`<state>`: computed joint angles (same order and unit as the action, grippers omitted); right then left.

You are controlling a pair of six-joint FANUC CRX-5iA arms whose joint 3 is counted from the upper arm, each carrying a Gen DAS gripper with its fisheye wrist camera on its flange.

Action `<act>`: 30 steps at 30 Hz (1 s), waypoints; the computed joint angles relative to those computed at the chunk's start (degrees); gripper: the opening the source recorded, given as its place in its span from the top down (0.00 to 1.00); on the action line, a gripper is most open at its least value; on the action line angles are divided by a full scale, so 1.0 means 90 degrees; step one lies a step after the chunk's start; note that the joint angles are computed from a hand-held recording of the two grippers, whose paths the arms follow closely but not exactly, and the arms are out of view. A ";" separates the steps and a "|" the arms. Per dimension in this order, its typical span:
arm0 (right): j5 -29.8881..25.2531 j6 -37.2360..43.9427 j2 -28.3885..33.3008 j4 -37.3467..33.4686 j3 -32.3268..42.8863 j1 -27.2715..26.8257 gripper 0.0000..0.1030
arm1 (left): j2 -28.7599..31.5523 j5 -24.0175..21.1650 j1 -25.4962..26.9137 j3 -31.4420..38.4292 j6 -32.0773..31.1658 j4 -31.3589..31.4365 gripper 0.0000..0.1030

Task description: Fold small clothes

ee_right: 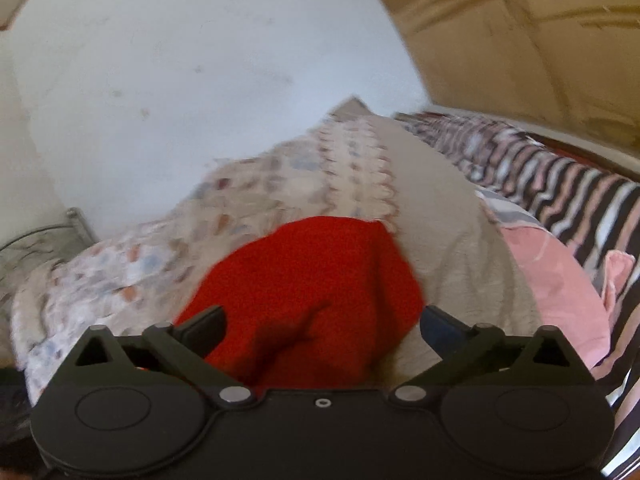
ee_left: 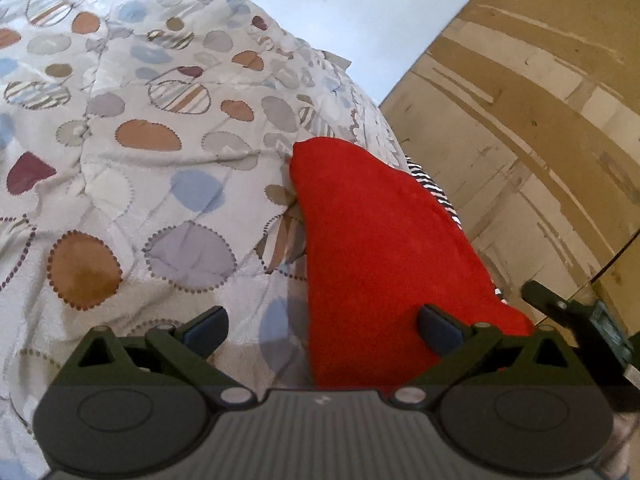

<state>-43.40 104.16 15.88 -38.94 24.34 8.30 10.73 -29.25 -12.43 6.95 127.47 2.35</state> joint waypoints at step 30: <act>0.2337 0.0864 -0.0925 0.0268 -0.2034 0.0361 0.00 | 0.0510 -0.1098 -0.0616 0.1167 0.0275 -0.1635 0.00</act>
<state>-22.37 111.93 7.55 -36.53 6.04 11.55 15.32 -39.13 -17.97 17.46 129.95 -12.37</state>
